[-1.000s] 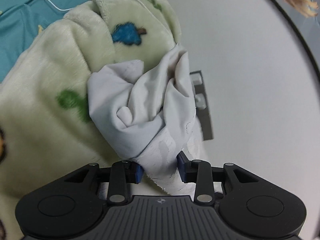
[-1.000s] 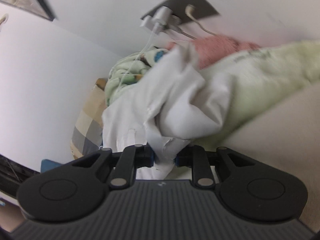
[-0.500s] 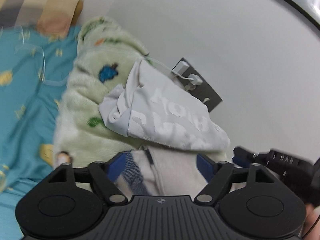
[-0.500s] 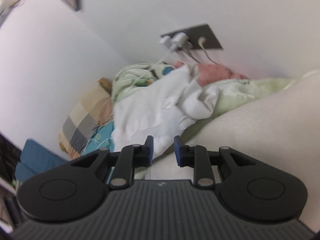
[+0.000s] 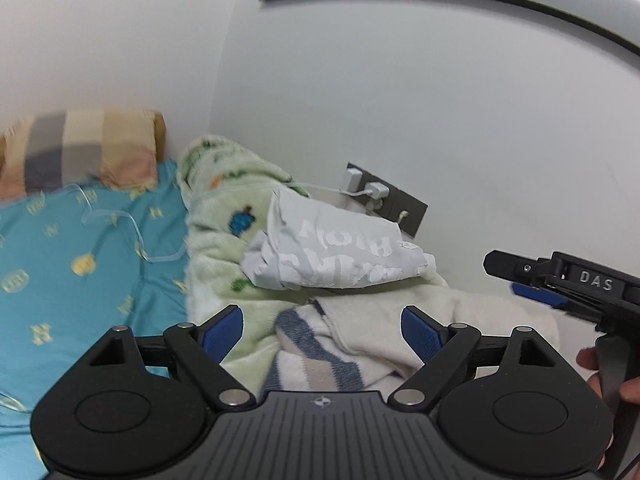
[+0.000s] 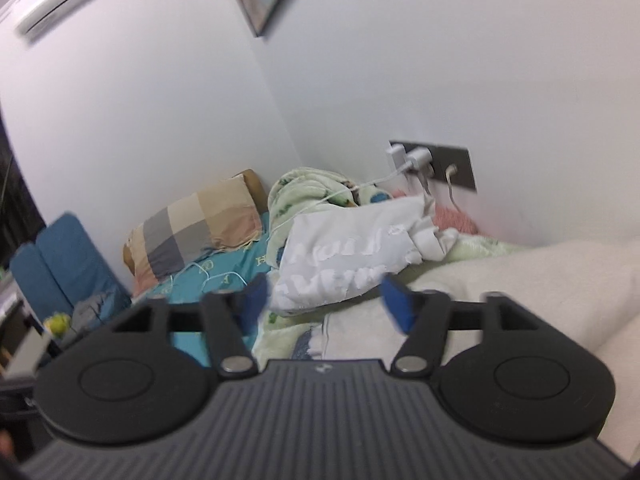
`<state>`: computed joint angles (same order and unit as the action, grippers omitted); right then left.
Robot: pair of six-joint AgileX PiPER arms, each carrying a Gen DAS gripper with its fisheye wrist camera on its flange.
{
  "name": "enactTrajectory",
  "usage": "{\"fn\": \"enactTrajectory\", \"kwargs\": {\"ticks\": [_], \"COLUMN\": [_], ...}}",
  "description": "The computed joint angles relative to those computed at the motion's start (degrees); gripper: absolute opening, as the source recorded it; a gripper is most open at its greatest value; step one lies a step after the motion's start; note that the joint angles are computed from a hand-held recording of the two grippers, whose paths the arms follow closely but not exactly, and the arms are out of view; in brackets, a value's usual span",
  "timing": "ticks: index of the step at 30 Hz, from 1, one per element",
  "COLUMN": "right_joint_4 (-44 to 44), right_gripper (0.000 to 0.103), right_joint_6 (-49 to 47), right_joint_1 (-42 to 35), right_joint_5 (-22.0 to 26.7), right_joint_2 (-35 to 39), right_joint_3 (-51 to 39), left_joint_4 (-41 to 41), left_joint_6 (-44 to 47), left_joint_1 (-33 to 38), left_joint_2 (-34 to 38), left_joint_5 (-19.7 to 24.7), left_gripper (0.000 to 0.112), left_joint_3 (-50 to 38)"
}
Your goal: Fold clothes
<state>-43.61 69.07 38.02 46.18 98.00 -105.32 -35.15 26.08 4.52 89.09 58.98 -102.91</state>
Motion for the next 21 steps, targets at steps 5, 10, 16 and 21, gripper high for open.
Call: {"fn": "enactTrajectory", "kwargs": {"ticks": [5, 10, 16, 21], "right_joint_4": [-6.93, -16.1, -24.01, -25.09], "right_gripper": [0.089, 0.089, 0.089, 0.089], "right_joint_6": [1.17, 5.63, 12.87, 14.33], "right_joint_1": [6.81, 14.21, 20.73, 22.77], "right_joint_5": [3.9, 11.15, 15.55, 16.92], "right_joint_2": [-0.7, 0.81, 2.56, 4.68], "right_joint_3": [0.94, 1.16, 2.79, 1.69], "left_joint_4": [-0.19, -1.17, -5.9, -10.1], "left_joint_6": [5.44, 10.96, 17.8, 22.96], "left_joint_1": [2.45, 5.51, 12.31, 17.84], "left_joint_2": [-8.64, -16.35, -22.69, -24.14], "left_joint_5": [-3.96, -7.71, -8.24, -6.87], "left_gripper": [0.088, 0.088, 0.088, 0.088], "left_joint_3": [9.19, 17.84, 25.22, 28.16]}}
